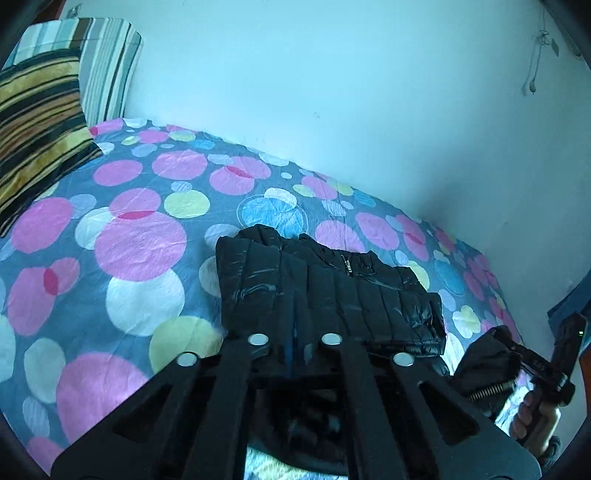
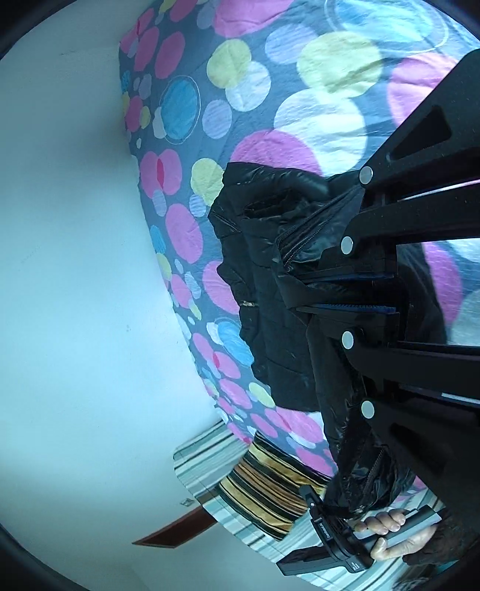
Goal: Fold large clothes
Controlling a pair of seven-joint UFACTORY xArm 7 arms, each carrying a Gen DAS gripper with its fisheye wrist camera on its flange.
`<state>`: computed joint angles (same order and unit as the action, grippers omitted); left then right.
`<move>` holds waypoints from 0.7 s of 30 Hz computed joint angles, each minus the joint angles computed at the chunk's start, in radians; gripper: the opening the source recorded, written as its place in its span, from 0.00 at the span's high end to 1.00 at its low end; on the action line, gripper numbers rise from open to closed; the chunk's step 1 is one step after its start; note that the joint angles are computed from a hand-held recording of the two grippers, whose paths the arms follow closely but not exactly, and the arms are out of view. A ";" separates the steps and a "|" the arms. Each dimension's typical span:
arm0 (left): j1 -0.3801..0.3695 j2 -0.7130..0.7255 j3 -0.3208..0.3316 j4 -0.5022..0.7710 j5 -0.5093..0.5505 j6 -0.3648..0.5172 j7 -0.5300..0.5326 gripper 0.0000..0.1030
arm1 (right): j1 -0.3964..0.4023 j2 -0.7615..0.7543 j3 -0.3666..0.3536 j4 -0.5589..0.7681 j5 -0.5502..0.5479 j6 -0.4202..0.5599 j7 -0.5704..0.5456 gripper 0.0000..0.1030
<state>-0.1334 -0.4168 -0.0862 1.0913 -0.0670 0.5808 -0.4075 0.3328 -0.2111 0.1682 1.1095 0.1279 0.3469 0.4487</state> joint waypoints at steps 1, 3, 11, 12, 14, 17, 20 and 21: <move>-0.002 0.005 0.006 0.004 -0.007 0.001 0.003 1.00 | -0.005 0.019 0.002 0.015 -0.007 0.004 0.009 0.91; -0.007 -0.002 0.022 -0.005 -0.022 0.006 0.023 1.00 | -0.010 0.037 0.008 0.021 -0.023 0.008 0.026 0.91; -0.003 -0.142 0.051 -0.159 -0.062 0.068 0.055 1.00 | -0.002 -0.041 0.025 -0.074 -0.066 -0.004 0.068 0.91; -0.009 -0.166 0.057 -0.178 -0.079 0.074 0.056 1.00 | -0.004 -0.061 0.030 -0.089 -0.072 -0.003 0.076 0.91; -0.015 -0.233 0.060 -0.229 -0.099 0.089 0.055 1.00 | -0.010 -0.111 0.046 -0.125 -0.097 0.006 0.098 0.91; -0.008 -0.323 0.045 -0.291 -0.092 0.137 0.043 0.99 | -0.014 -0.195 0.069 -0.185 -0.129 0.036 0.119 0.91; -0.015 -0.407 0.050 -0.346 -0.103 0.205 0.034 0.91 | 0.003 -0.264 0.070 -0.237 -0.124 0.070 0.119 0.91; -0.016 -0.438 0.054 -0.365 -0.110 0.232 0.028 0.87 | 0.007 -0.278 0.070 -0.246 -0.120 0.079 0.118 0.91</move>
